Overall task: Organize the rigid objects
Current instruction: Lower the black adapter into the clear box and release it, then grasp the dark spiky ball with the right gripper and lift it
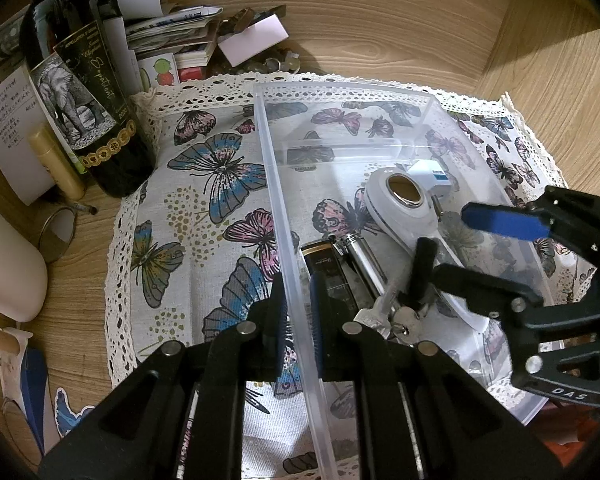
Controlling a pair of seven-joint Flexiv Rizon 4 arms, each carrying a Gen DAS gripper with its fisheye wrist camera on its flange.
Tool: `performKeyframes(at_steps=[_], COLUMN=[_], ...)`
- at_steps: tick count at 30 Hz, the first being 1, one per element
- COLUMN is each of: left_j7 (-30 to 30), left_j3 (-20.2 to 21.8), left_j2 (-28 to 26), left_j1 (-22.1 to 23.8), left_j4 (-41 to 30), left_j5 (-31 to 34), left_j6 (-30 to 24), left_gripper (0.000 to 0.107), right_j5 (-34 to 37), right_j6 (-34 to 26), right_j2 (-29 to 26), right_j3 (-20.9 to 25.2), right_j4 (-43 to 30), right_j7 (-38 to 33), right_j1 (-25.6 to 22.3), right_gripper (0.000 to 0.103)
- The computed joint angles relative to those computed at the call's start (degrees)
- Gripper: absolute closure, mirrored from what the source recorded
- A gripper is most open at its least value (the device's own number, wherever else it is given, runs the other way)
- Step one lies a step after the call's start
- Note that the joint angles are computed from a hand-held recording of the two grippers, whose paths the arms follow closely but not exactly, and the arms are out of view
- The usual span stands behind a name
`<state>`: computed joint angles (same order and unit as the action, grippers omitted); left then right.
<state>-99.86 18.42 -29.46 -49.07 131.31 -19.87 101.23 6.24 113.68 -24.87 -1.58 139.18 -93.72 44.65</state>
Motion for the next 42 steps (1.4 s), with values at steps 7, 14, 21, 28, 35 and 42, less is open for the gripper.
performKeyframes(at_steps=[7,14,21,28,35,42], left_j7=[-0.05,-0.15,-0.23,-0.15,-0.5,-0.88], left_j3=[0.01,-0.16,-0.18,0.25,0.29,0.3], left_j2=[-0.04,-0.02,0.01,-0.1,-0.16,-0.2], left_j1=[0.02,0.25,0.22,-0.22,-0.17,-0.11], left_j4=[-0.11,-0.1,-0.07,-0.4,-0.56,-0.83], left_j5=[0.1,0.29,0.31,0.24,0.65,1.04], left_j6=[-0.06,0.03,0.08,-0.34,-0.35,-0.53], left_gripper=[0.096,0.096,0.096,0.096,0.096,0.096], right_j5=[4.65,14.13,18.97,17.26,10.18,11.96], right_j6=[4.25,7.29,5.73,3.95,3.57,6.63], right_j2=[2.82,5.87,6.08,3.75,0.05,-0.57], right_j3=[-0.52,-2.54,-2.89,-1.53,3.03,-0.68], right_j4=[1.69,3.51,5.2,8.35,9.81,11.0], right_j7=[-0.54,-2.41,-1.94,3.14,9.98,10.24], right_j1=[0.34,1.44,0.87,-0.12,-6.01,-2.05], right_gripper=[0.051,0.05,0.05,0.05,0.053,0.073])
